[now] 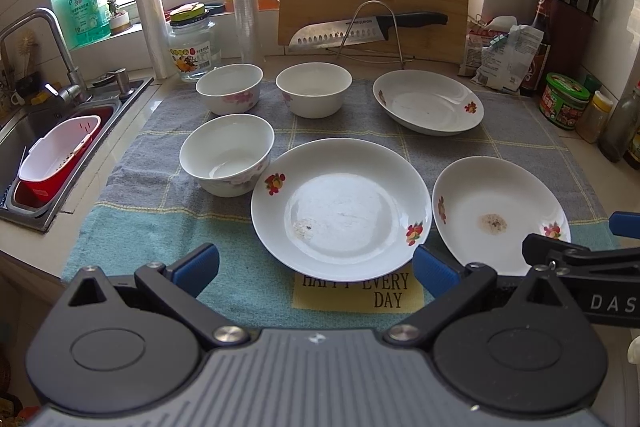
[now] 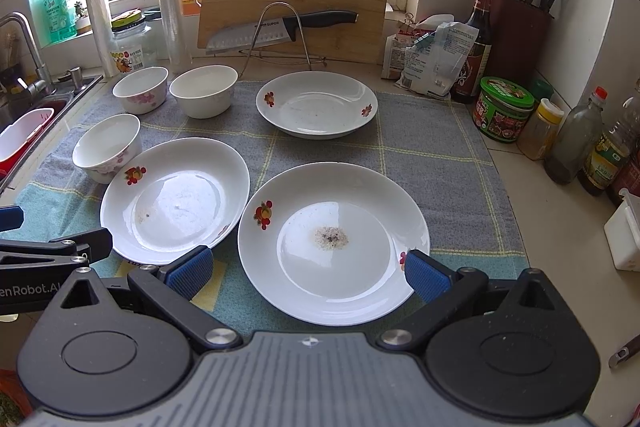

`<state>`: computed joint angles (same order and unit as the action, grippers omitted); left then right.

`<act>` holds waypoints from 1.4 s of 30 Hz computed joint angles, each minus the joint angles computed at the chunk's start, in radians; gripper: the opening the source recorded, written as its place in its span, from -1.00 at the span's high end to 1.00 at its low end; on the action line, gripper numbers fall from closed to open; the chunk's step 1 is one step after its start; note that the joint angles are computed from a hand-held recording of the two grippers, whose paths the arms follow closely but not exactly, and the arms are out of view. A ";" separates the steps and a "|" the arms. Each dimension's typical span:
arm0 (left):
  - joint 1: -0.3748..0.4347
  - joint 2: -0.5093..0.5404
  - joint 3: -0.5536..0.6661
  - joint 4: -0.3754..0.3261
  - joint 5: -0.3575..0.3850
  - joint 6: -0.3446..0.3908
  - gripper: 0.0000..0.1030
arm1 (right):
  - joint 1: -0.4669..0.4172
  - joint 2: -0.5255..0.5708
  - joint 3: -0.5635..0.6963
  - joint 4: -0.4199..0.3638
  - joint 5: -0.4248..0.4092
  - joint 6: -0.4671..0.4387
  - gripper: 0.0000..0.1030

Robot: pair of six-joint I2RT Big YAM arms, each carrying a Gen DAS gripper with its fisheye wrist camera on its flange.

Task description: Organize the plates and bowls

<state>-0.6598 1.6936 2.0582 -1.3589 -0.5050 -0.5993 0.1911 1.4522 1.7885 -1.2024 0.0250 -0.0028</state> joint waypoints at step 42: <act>0.000 -0.012 -0.014 0.040 0.025 -0.016 -0.98 | -0.016 -0.048 -0.070 0.101 -0.035 -0.040 -1.00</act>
